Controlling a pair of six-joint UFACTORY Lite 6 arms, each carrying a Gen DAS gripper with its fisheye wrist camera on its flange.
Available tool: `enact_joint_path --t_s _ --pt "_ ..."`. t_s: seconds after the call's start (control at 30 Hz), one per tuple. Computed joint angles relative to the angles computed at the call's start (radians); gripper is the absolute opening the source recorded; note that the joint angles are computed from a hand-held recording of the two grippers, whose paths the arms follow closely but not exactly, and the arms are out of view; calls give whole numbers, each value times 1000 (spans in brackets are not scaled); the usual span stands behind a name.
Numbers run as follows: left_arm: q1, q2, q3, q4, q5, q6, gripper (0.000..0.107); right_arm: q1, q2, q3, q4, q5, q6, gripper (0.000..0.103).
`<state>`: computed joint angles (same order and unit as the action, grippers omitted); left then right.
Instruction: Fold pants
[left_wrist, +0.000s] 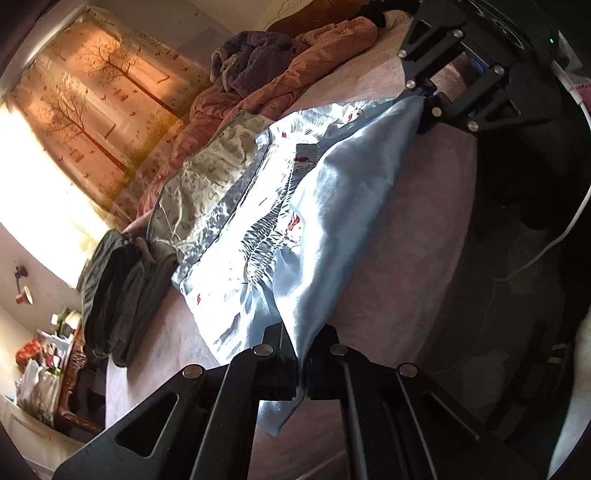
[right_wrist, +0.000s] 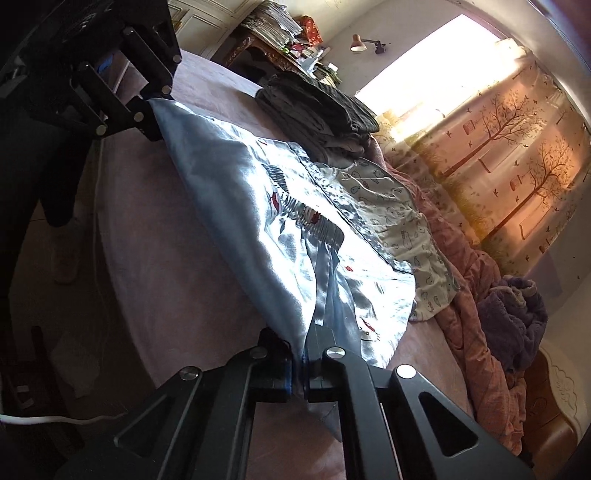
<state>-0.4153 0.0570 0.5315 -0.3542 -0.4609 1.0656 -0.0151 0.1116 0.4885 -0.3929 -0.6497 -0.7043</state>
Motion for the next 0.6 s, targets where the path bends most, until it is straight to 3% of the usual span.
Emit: enact_joint_path --t_s 0.1,0.23,0.43,0.53,0.6 --pt "-5 -82 -56 5 62 -33 3 -24 -91 -87 -103 19 65 3" --pt "-26 -82 -58 -50 58 -7 3 -42 -104 -70 -210 61 197 3" --pt "-21 -51 -6 -74 54 14 3 -103 -64 82 -583 119 651 3" --pt "21 -37 87 -17 171 -15 4 -115 -17 210 -848 154 915 3" --pt "66 16 213 93 313 -117 6 -110 48 329 -1043 169 1125 3"
